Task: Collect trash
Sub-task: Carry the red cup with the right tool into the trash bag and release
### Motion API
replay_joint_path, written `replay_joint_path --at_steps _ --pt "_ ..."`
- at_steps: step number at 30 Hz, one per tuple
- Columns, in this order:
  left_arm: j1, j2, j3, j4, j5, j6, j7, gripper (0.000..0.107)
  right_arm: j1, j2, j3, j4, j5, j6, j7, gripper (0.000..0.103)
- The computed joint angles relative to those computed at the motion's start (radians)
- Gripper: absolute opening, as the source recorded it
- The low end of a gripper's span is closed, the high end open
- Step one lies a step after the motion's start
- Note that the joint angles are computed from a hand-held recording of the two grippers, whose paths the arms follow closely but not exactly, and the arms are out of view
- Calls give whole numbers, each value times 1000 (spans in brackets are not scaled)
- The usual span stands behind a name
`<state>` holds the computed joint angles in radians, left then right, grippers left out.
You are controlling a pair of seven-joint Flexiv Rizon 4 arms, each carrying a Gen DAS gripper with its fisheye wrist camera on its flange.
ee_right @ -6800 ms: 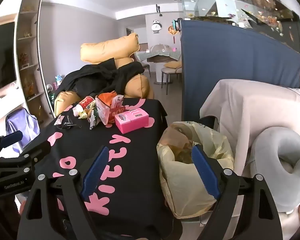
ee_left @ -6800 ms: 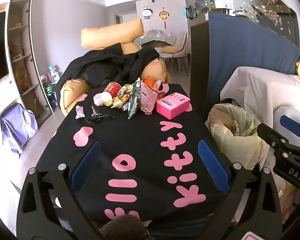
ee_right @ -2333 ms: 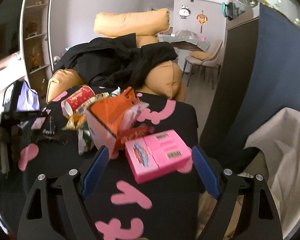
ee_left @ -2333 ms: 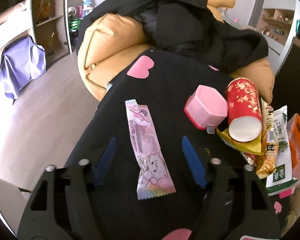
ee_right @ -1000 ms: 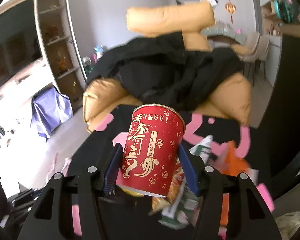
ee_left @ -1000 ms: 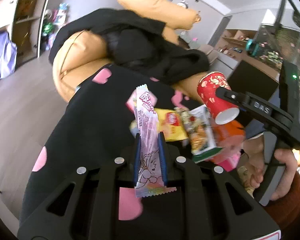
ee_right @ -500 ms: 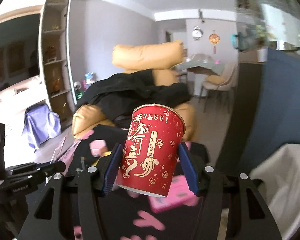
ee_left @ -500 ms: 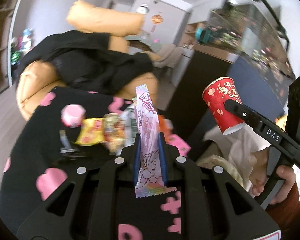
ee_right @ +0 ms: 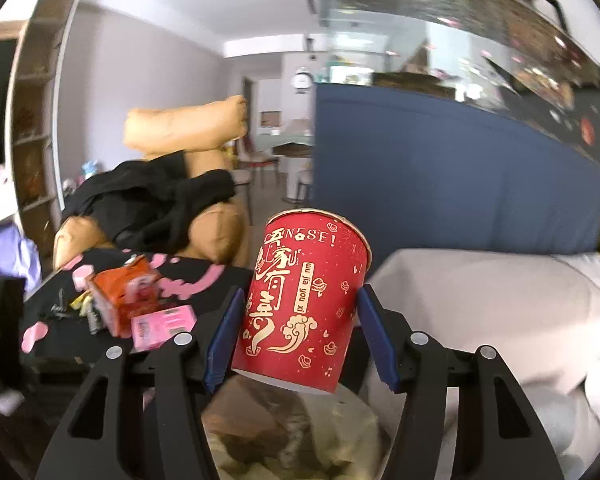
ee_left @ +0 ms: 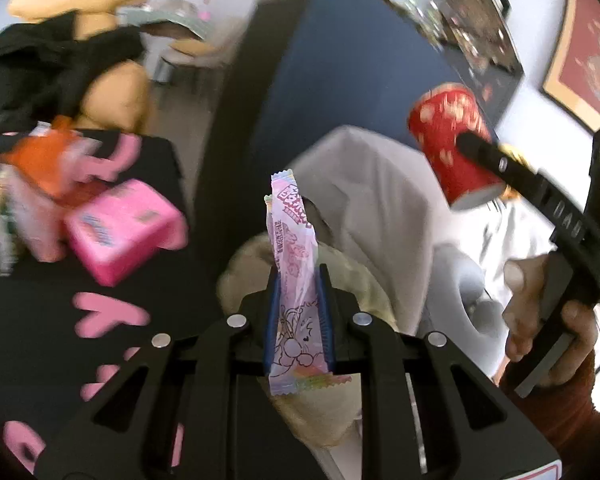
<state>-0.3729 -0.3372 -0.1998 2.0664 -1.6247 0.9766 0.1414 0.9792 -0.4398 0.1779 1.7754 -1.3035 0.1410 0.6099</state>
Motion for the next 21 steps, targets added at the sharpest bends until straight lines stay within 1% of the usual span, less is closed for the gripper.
replay_joint_path --at_steps 3,4,5,6,9,12,15,18,19,21 --pt "-38 -29 -26 -25 7 34 13 17 -1 26 12 44 17 -26 54 55" --pt "-43 -36 -33 -32 14 29 10 22 -4 35 16 60 22 -34 70 55" --pt "-47 -53 -39 -44 47 19 -2 40 -7 39 19 70 24 -39 83 55" --pt "-47 -69 -41 -55 74 19 -15 50 -11 40 22 74 24 -40 92 56" --pt "-54 -98 -49 -82 98 82 -71 52 -34 42 31 101 22 2 125 56" --pt "-34 -108 -47 -85 123 118 -131 54 -63 25 29 120 15 86 140 56" --pt "-10 -101 -43 -77 122 154 -137 54 -118 -11 12 144 -10 254 202 56" --pt "14 -84 -34 -55 85 169 -86 55 -152 -66 -11 136 -13 393 244 56" --pt "18 -74 -29 -44 66 176 -61 55 -170 -96 -20 128 -9 459 253 56" --pt "21 -72 -20 -38 49 181 -35 56 -188 -154 -41 97 8 565 240 56"
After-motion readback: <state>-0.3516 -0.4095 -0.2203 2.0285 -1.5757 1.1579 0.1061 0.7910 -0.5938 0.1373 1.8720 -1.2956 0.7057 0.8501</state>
